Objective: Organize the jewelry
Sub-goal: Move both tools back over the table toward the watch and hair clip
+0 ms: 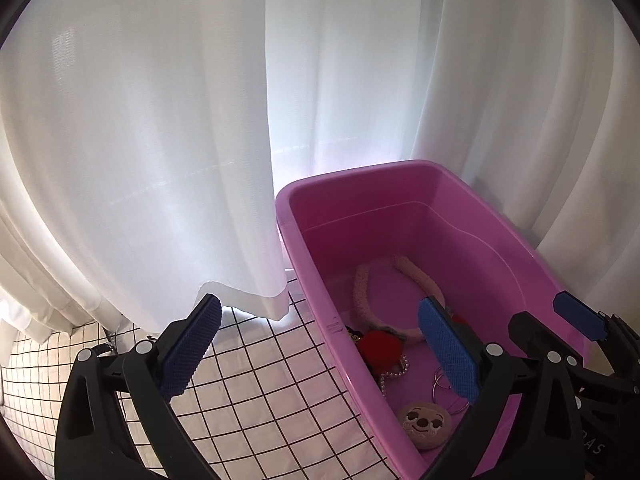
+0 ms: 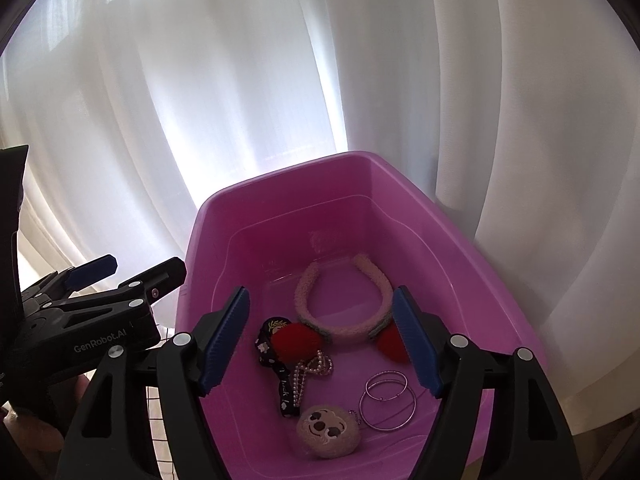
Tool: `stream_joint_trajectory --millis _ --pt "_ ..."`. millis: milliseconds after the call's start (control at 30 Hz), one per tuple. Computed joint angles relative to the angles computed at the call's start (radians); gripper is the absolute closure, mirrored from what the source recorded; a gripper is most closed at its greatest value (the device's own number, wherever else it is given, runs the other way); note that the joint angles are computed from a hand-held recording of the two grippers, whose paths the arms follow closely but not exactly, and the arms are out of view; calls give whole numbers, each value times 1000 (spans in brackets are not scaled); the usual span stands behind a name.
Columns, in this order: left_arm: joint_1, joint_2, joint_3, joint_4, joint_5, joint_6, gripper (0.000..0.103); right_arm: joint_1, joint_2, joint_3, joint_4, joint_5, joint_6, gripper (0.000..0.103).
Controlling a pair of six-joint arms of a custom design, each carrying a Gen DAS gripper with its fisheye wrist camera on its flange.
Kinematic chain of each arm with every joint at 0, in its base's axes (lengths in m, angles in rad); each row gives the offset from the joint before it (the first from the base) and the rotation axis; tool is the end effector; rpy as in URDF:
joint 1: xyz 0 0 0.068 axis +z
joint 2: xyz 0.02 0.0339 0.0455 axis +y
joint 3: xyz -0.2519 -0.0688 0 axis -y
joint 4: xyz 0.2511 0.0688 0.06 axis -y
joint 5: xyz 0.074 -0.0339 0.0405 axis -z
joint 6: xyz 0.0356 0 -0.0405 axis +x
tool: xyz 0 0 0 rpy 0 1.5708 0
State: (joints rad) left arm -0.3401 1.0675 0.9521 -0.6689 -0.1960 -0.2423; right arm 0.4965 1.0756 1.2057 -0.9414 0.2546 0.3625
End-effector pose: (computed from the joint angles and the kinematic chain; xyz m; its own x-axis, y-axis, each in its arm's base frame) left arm 0.2210 -0.0708 0.2879 -0.6937 -0.0042 -0.7202 0.0317 0.9988 -0.0363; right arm 0.1943 0.0951 0.3486 -0.7056 0.0080 -0.7086 -0.0624 0.9954 0.0734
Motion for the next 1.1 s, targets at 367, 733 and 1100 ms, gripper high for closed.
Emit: stream_joint_trajectory --millis 367,733,1100 --pt "665 -367 -178 -147 394 355 6 375 130 98 55 89 108 30" --pt "1527 -75 -203 -117 745 919 6 540 456 227 155 21 154 30" --pt "1622 211 -191 54 687 954 6 485 808 305 261 -167 254 30"
